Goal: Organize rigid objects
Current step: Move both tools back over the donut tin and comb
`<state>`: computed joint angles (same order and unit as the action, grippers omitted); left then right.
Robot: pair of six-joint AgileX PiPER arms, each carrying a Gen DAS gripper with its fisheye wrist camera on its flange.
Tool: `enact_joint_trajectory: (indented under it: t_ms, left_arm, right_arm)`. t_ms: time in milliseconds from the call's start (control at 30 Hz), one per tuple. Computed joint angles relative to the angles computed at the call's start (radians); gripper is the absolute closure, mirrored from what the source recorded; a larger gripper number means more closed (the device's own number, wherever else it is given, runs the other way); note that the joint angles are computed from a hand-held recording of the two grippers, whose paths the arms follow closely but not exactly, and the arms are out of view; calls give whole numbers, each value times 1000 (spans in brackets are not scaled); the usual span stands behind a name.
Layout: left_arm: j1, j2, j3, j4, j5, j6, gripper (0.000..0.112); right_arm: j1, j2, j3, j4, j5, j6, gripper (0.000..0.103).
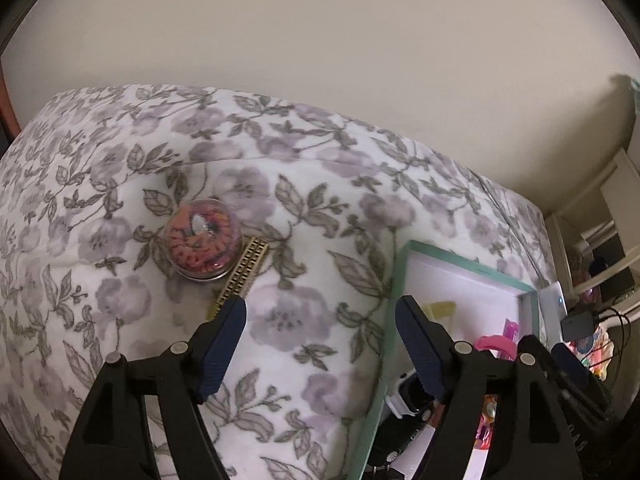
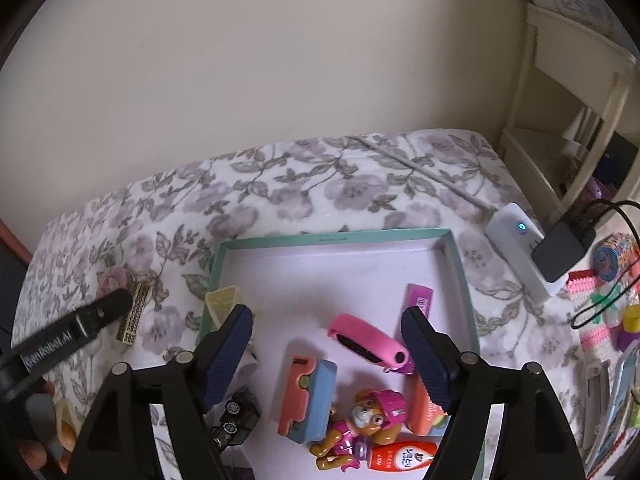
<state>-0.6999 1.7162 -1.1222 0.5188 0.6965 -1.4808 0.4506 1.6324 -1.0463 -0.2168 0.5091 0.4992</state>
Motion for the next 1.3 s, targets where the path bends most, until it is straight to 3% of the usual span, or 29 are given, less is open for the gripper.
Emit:
enact_joint_trajectory:
  t_ms: [133,367,433,467,567,933,1100,1300]
  left_arm:
    - [12,-11,22,22,5,-25,34]
    - [47,-44,76,39,11,-45,33]
    - [56,-55,93,50,13,-57,33]
    - [63,-61,103,56,15,-65,32]
    - [77,-76,129,69,11,-79,16]
    - [89,-125,177,158,32,-152,14]
    - [132,-165,213,110,-5,-84,14]
    - [201,-229,279,46,-30,-9,14]
  right_arm:
    - [18,8,1,-15,-11,19,11]
    - [49,35,-8,-47,-17,56,9]
    - [55,39,-9,-53,-18,64,1]
    - [57,41,-10,-54,-20,64,0]
    - [71,47,-12,-70,-19,79,0]
    - [123,56,-19,-107,-35,117,0]
    - [167,65,-23,-151,-58,163,0]
    - [214,74,-30,-102,-113,141,0]
